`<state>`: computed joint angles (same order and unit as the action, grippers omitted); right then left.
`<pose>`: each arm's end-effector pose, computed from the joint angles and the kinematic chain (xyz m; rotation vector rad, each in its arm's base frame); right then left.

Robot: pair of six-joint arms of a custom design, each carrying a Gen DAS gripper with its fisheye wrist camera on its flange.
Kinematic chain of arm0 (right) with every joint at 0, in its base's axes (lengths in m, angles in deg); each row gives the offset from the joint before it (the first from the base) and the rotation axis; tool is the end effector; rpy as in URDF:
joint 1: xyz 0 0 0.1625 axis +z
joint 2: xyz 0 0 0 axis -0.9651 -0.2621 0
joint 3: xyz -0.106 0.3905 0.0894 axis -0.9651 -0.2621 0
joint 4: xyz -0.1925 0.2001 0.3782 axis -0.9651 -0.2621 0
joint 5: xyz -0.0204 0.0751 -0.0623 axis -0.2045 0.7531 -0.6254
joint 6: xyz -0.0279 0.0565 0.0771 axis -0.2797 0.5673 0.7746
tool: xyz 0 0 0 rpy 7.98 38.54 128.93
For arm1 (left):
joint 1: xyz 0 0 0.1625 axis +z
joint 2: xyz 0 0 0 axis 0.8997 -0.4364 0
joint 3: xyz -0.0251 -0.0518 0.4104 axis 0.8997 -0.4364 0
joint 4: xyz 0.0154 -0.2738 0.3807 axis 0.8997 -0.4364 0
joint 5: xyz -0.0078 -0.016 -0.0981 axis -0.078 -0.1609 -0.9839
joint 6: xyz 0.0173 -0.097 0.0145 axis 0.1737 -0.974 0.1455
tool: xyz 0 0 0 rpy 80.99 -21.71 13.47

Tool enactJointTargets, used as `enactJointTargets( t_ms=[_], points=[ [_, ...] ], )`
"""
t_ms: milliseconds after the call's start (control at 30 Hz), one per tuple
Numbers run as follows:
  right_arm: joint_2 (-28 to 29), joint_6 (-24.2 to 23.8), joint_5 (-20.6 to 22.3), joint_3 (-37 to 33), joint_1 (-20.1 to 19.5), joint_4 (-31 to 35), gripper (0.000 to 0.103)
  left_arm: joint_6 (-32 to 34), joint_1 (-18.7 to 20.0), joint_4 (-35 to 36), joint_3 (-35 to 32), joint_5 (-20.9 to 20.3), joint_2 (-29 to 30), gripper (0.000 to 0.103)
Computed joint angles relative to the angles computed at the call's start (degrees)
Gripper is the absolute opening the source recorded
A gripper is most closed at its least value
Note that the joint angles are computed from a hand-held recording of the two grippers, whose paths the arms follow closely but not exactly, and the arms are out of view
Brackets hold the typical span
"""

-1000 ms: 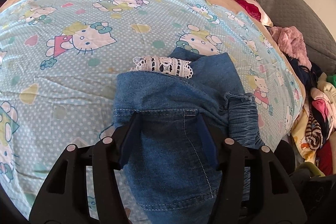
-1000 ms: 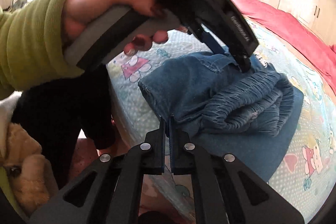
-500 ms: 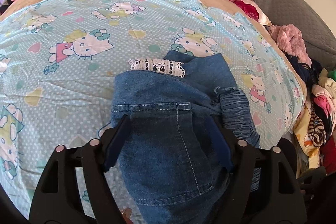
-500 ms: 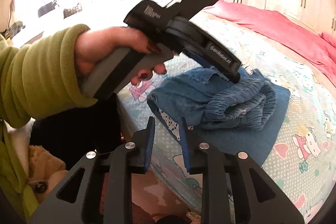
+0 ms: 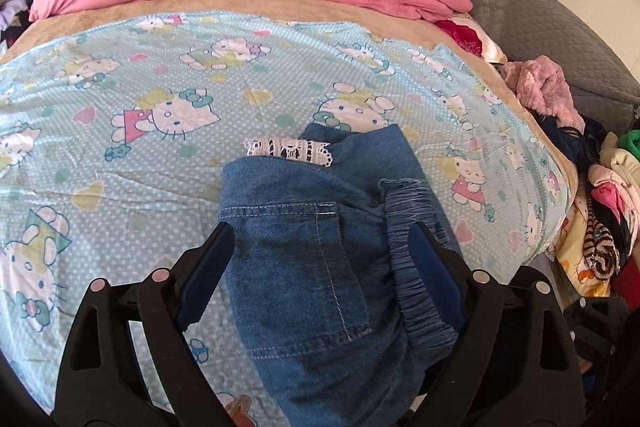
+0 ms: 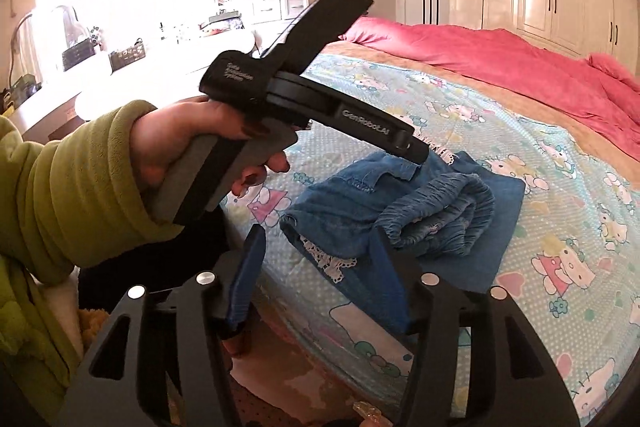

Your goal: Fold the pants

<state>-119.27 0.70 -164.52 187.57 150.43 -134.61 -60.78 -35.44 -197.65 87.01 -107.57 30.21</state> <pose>0.0690 -0.3270 0.3443 1.3932 -2.4865 0.6588 -0.4213 -0.4506 0.0226 0.6439 2.5562 -0.6549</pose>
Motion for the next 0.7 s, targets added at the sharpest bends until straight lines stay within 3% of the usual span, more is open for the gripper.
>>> enactJointTargets(
  t_ms=[400, 633, 700],
  points=[
    [-0.12, 1.17, 0.21, 0.78, -0.42, -2.84, 0.058, -4.05, -0.81, 0.21, 4.0, 3.17, -4.13, 0.088],
    [4.63, 9.57, -1.7, -1.3, -0.3, -11.46, 0.058, -7.01, -2.54, 0.92, 8.6, 2.34, -6.67, 0.088],
    [6.4, 11.58, -1.07, -2.63, -0.87, -12.48, 0.058, -7.81, -3.24, -0.28, 9.95, 1.89, -6.96, 0.081]
  ],
)
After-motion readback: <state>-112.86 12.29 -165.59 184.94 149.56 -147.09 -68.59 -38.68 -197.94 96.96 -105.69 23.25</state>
